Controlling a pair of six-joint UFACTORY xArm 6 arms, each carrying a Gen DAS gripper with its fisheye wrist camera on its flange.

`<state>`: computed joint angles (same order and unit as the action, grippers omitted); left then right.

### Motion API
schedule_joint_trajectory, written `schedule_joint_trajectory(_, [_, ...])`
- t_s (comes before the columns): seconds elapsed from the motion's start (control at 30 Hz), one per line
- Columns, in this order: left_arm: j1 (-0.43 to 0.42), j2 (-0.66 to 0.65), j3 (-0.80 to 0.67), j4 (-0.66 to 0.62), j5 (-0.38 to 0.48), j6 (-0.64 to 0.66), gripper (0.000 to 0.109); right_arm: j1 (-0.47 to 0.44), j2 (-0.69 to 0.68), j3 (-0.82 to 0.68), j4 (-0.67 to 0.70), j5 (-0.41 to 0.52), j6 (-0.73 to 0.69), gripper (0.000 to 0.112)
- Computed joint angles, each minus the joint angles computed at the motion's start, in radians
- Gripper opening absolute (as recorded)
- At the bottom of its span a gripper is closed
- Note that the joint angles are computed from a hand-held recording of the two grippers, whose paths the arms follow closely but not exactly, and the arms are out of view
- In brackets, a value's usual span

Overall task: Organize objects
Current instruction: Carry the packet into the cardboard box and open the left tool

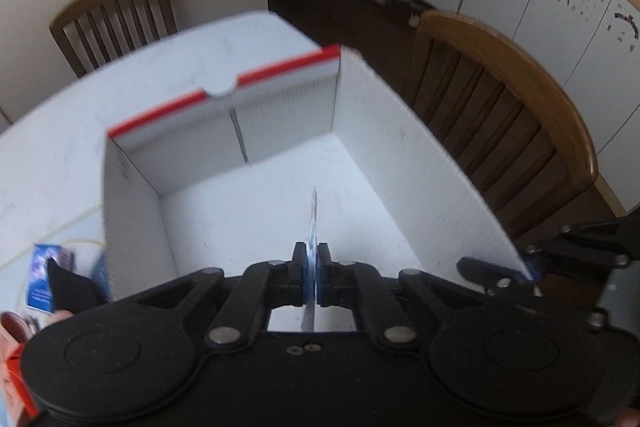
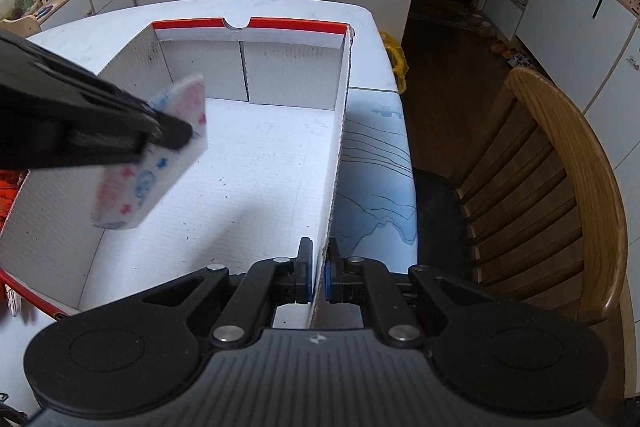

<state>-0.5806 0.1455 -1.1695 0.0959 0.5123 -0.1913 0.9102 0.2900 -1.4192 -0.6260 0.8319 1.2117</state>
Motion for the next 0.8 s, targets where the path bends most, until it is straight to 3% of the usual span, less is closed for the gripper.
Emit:
schedule_joint_trajectory(0.27, [-0.007,0.063,-0.042,-0.037,0.064,0.049,0.003,-0.004,-0.009,0.012,0.002,-0.011,-0.007,0.005])
schedule_joint_trajectory(0.43, [-0.005,0.095,-0.076,-0.062,0.106,0.083,0.009,-0.011,-0.018,0.027,0.007,-0.025,-0.009,0.005])
schedule_joint_trajectory(0.8, [0.005,0.066,-0.054,-0.094,0.119,0.110,0.019,-0.012,-0.012,0.019,0.012,-0.024,-0.012,0.005])
